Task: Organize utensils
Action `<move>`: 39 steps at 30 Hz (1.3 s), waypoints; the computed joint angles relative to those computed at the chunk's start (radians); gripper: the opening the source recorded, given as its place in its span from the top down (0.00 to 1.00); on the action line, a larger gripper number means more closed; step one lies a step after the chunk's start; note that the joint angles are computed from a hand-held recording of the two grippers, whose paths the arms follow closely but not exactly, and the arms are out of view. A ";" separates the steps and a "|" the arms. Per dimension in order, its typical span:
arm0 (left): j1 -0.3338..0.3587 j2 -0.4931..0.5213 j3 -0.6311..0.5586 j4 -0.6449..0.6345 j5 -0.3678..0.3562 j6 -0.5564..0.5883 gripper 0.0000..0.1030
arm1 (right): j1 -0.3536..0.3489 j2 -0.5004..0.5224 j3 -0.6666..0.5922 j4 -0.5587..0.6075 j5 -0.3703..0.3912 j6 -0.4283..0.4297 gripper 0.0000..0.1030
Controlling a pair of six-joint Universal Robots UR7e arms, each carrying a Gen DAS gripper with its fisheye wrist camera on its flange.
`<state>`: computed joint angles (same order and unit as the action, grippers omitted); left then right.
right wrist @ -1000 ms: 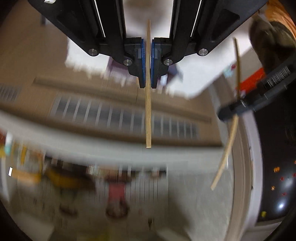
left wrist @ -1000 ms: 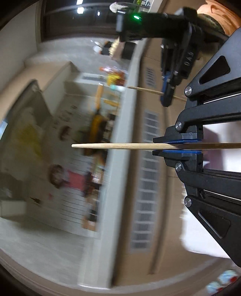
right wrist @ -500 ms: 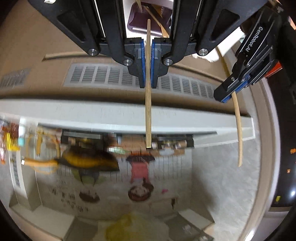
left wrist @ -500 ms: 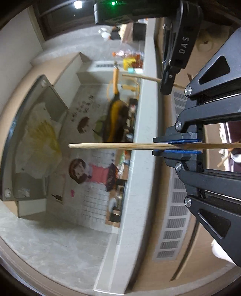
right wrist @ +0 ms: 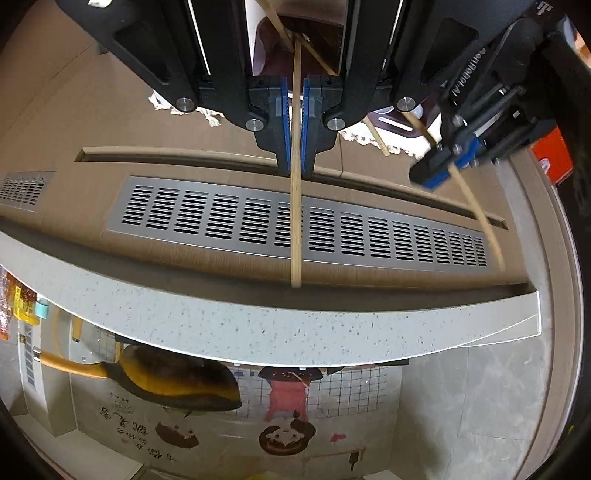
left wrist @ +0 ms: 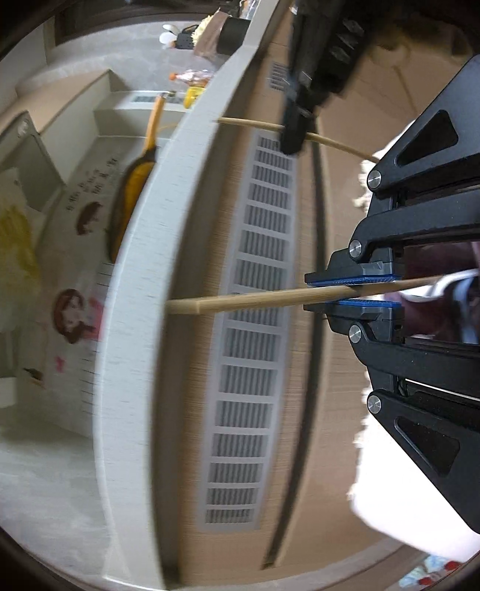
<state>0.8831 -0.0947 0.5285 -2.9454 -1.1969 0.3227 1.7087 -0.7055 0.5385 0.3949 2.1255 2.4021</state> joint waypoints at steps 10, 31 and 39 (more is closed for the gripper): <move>-0.022 -0.187 0.273 -0.079 0.002 -0.095 0.36 | 0.024 -0.151 0.249 -0.105 0.002 0.042 0.42; -0.231 -0.601 1.257 -0.551 0.411 -0.078 0.00 | 0.029 -0.656 1.209 -0.593 0.089 0.098 0.12; -0.276 -0.600 1.328 -0.601 0.442 -0.060 0.00 | 0.025 -0.702 1.311 -0.682 0.102 0.098 0.06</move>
